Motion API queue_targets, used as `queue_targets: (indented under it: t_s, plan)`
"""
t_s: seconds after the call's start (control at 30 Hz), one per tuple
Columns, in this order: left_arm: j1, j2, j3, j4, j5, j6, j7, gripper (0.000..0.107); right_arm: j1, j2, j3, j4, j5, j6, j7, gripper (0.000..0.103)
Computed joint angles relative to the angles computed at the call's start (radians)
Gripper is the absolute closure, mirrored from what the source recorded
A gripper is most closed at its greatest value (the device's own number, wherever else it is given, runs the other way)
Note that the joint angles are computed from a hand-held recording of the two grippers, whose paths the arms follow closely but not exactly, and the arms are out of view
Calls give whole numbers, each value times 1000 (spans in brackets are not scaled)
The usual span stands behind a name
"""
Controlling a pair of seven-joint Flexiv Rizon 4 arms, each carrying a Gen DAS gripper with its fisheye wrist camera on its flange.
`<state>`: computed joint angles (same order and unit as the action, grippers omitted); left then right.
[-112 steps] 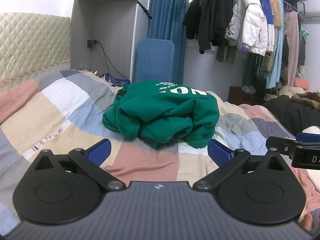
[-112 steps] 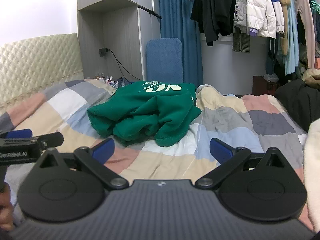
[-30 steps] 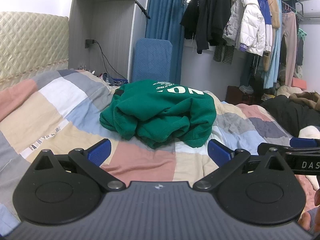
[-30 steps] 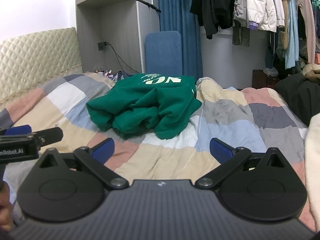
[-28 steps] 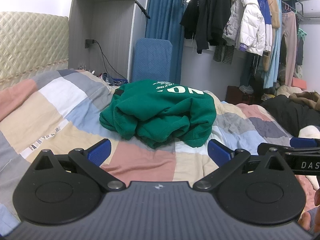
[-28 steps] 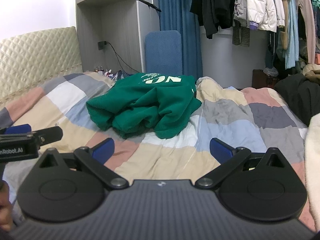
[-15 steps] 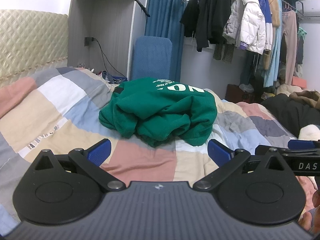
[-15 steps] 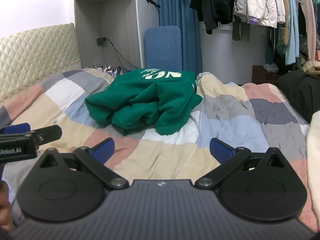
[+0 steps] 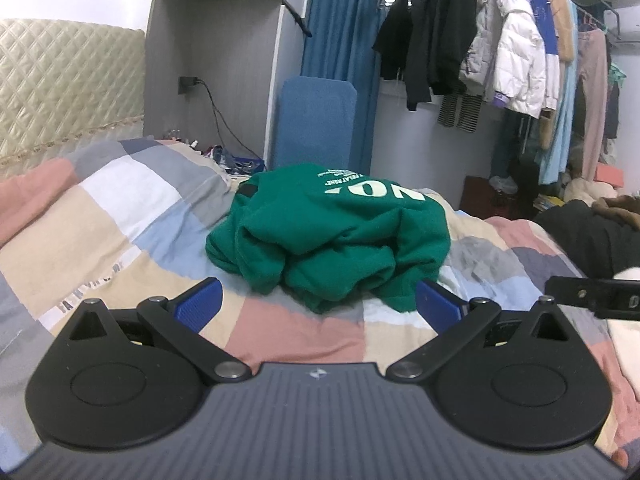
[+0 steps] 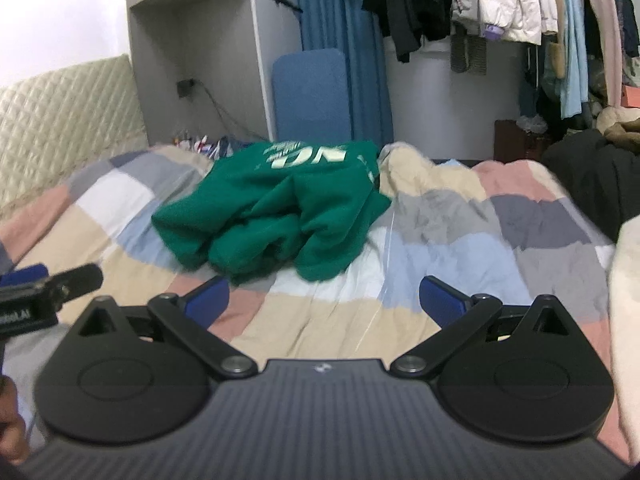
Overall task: Fold large clothes
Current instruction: 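Reach both grippers into the green hoodie and close on its fabric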
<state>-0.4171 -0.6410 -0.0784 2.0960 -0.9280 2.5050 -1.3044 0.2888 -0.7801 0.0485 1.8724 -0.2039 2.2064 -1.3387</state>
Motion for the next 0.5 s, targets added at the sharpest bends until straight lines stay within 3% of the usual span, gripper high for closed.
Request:
queue_targets:
  t_s: [0.2, 0.37, 0.5]
  plan:
    - [26, -16, 19, -98, -60, -76, 79, 4, -71, -14, 58, -99, -108, -112, 83, 0]
    - [56, -68, 23, -223, -130, -128, 193, 4, -84, -54, 73, -210, -172, -189, 124, 0]
    - [73, -145, 30, -373, -243, -203, 358, 4, -105, -120, 113, -341, -218, -282, 164, 0]
